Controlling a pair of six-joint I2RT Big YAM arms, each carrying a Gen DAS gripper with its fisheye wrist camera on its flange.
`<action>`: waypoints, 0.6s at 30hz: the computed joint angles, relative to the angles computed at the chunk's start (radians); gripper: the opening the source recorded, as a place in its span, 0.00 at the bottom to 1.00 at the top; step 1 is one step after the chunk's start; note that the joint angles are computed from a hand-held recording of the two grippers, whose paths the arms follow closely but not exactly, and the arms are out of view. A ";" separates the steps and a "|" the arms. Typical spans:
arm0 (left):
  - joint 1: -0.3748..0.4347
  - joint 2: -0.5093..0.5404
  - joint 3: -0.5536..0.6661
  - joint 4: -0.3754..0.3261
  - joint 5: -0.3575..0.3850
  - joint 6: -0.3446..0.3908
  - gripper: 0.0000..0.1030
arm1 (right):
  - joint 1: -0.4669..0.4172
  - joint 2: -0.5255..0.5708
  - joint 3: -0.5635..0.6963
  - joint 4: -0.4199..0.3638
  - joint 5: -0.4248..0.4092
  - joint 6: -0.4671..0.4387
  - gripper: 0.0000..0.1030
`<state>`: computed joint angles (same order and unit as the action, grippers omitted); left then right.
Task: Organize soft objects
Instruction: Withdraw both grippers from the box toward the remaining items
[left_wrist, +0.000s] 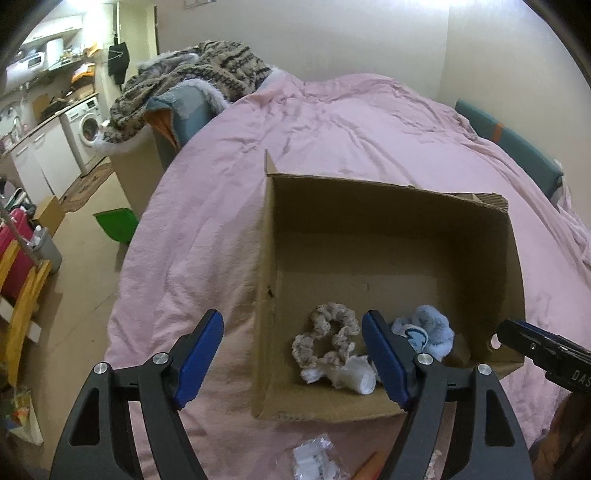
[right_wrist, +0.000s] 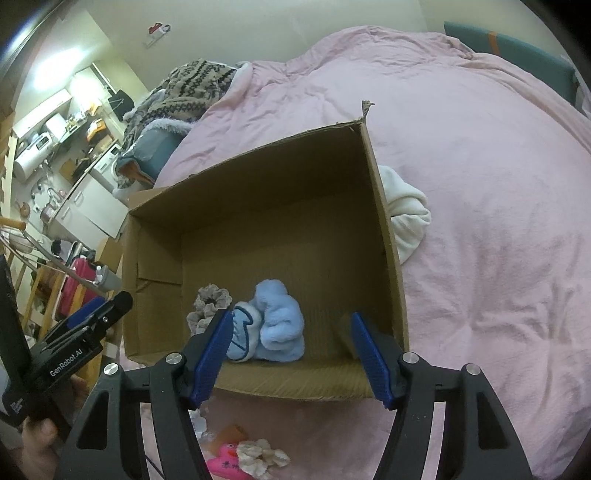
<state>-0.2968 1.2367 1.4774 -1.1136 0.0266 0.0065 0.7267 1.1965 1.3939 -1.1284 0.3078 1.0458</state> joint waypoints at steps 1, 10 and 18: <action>0.007 -0.003 0.002 -0.008 0.011 0.000 0.73 | 0.002 0.001 0.002 0.000 0.000 0.000 0.68; 0.068 -0.017 0.026 -0.091 0.026 -0.001 0.73 | 0.025 -0.005 0.010 -0.018 0.002 0.008 0.68; 0.100 -0.048 0.014 -0.152 0.046 0.000 0.73 | 0.061 -0.033 -0.001 -0.041 0.017 0.058 0.68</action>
